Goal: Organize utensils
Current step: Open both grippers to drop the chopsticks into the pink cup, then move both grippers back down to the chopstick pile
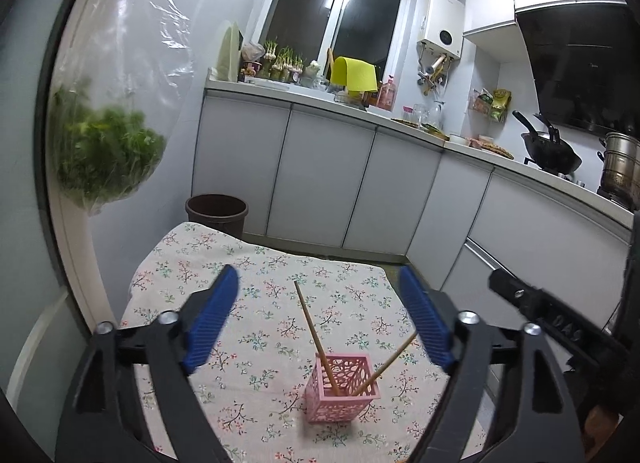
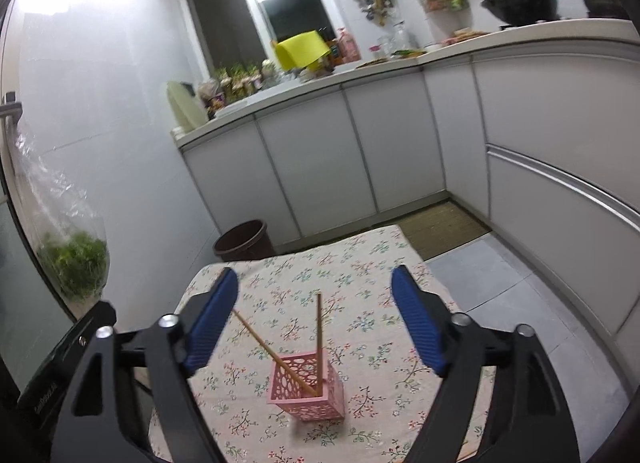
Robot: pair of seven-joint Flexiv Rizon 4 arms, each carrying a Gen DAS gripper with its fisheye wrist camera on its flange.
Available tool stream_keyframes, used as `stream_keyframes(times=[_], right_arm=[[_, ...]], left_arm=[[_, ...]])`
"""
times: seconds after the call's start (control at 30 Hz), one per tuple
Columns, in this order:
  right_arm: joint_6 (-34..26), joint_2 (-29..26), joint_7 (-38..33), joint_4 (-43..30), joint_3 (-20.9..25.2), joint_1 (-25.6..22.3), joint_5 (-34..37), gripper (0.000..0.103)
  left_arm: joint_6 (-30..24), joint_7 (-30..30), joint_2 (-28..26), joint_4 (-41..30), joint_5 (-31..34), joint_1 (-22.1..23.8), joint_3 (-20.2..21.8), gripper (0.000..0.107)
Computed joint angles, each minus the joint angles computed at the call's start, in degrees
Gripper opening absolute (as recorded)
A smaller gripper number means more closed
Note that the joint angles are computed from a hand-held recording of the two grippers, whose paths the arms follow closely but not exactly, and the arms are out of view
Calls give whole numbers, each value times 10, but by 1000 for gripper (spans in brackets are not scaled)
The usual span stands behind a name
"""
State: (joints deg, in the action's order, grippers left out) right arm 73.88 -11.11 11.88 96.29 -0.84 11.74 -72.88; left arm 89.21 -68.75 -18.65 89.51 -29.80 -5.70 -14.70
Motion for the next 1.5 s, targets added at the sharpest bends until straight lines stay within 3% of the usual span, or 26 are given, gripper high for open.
stream_keyframes(times=[0.1,0.33,0.47,0.87,1.1,1.23,1.27,1.3,1.33,1.37,1.5], right_arm=[[-20,14,-16,15,9,0,13,83],[-65,41,-25,43,27,2,26,93],[-84,56,-27,59,38,1,22,96],[-105,113,-31,135,75,-14,46,96],[-124,148,-41,178,97,-18,77,96],[-119,175,-42,220,109,-24,113,96],[-110,184,-41,237,111,-27,126,96],[-101,195,-41,258,114,-30,148,96],[-97,203,-44,273,117,-32,167,96],[-95,210,-51,288,120,-33,190,96],[-85,242,-81,357,127,-41,293,96]], left_arm=[[12,-16,9,15,11,-10,15,93],[14,-15,32,46,14,-9,11,95],[13,10,50,71,-23,7,-14,96],[-14,7,89,114,-15,-37,38,96],[-43,-8,105,131,26,-60,66,96],[-122,14,106,120,56,-63,72,96],[-160,39,105,112,51,-60,68,96],[-230,81,102,99,35,-53,61,96],[-317,104,95,75,48,-51,63,96],[-371,119,88,57,66,-52,65,96],[-469,181,68,24,108,-65,68,96]])
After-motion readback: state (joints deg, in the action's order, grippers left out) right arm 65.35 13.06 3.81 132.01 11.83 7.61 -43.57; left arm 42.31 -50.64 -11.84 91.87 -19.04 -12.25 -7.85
